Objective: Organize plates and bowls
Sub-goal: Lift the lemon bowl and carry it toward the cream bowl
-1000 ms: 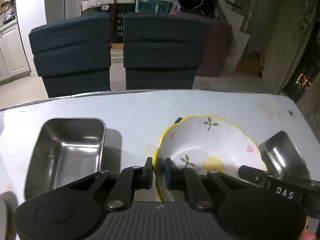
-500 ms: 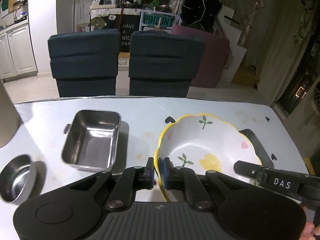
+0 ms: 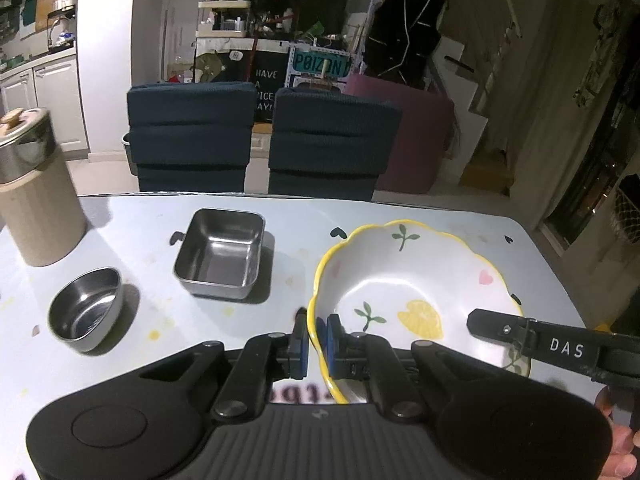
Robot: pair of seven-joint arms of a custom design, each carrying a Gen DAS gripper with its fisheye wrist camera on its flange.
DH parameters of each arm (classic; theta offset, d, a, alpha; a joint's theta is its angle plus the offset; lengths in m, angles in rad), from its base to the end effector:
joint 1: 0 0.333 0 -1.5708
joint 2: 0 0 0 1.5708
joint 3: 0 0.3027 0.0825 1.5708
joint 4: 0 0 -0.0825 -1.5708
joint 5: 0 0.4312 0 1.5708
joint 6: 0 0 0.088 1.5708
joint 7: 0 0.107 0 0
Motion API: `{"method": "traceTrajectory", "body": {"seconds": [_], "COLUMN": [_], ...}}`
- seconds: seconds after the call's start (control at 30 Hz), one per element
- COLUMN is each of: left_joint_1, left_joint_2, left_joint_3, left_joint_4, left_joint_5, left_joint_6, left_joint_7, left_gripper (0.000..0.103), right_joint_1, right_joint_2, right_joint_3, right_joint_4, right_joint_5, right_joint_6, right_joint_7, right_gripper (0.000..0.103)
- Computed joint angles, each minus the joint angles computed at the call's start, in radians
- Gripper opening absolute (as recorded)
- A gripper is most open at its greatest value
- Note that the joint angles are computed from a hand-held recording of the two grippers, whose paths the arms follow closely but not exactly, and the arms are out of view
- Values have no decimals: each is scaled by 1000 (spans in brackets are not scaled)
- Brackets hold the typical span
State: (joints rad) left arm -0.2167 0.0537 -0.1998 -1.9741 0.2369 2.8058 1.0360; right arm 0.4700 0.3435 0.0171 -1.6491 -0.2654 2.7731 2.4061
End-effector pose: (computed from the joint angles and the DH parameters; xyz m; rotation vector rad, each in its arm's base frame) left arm 0.5989 -0.2751 0.4998 -1.7748 1.9015 -0.9501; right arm 0.6529 0.3570 0.4736 -1.5536 1.7931 -0.3465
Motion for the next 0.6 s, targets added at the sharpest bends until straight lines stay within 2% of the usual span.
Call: {"method": "traceTrajectory", "body": {"seconds": [0.37, 0.6], "left_joint_1": [37, 51], "left_joint_2": [-199, -269], "left_joint_3": [-16, -13], "left_joint_4": [-230, -323], "left_joint_5": [-5, -79], "left_joint_6": [63, 73], "left_joint_7": [-30, 9], "left_gripper": [9, 9], "right_joint_1": [21, 29], "right_joint_2": [-54, -50], "right_joint_3": [23, 47], "right_joint_4": [-72, -75], "right_joint_5": [-19, 10], "right_joint_6": [31, 24], "right_joint_7": [9, -32], "right_gripper": [10, 10]}}
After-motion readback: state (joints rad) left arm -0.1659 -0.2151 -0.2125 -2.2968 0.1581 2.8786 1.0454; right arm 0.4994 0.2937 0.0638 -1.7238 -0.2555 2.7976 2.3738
